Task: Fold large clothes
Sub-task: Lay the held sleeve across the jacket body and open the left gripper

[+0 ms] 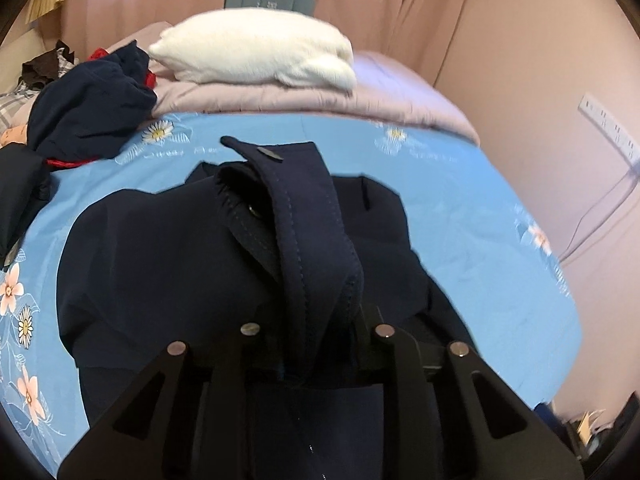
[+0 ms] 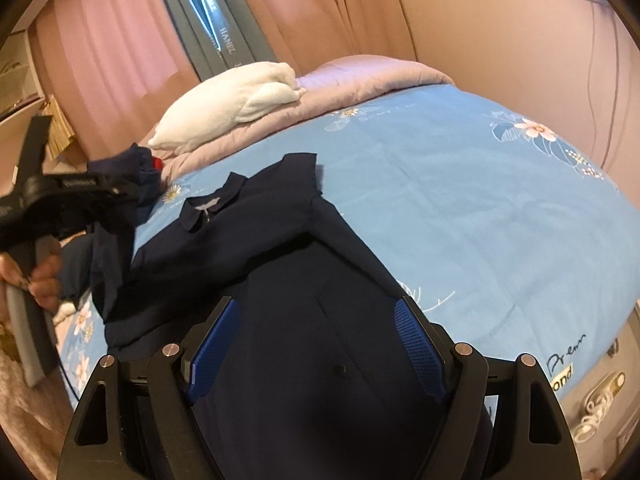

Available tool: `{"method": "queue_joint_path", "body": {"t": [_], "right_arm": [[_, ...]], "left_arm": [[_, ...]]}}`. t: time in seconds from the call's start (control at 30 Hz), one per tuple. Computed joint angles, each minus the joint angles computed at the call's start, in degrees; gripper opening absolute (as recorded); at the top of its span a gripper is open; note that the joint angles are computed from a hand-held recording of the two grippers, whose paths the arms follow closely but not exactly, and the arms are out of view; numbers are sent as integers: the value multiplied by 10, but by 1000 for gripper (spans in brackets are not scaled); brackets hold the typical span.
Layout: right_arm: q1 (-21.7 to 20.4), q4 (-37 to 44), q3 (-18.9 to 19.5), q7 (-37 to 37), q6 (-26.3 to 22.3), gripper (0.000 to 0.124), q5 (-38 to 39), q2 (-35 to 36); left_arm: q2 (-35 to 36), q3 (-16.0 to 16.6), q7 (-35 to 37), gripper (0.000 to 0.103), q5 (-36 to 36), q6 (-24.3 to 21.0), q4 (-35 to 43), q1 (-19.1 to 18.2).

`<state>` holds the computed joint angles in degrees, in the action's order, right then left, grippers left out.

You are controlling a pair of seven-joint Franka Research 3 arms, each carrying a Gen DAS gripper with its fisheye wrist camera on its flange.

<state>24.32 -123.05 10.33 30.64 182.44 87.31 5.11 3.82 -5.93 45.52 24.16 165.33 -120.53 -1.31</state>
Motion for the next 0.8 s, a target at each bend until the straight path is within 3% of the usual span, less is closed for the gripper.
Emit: {"method": "queue_joint_path", "body": {"t": [0.1,0.2,0.27,0.33,0.57,0.8], "right_arm": [[-1,-4,-2,27,0,80,-23,1],[-5,-5,0,35,-2,80,-29,3],[-6,-7,1,43,-1,80,-37,3],[-7,-7,3,42,1,80,-39,3],[-7,-7,6,32,0,80,-34,2],[-5,-5,6,29,-4,80,-37,5]], "left_arm": [[9,-5,19,31,-27,-10,0,0],[10,-6,24,48,-36,-9,-9,-1],[6,-4,20,68,-27,-8,-13,-4],[-1,0,1,77,-1,-3,-19,-6],[-57,3,-54,84,40,15,-62,10],[-152,-15,-189,85,160,-6,-128,71]]}}
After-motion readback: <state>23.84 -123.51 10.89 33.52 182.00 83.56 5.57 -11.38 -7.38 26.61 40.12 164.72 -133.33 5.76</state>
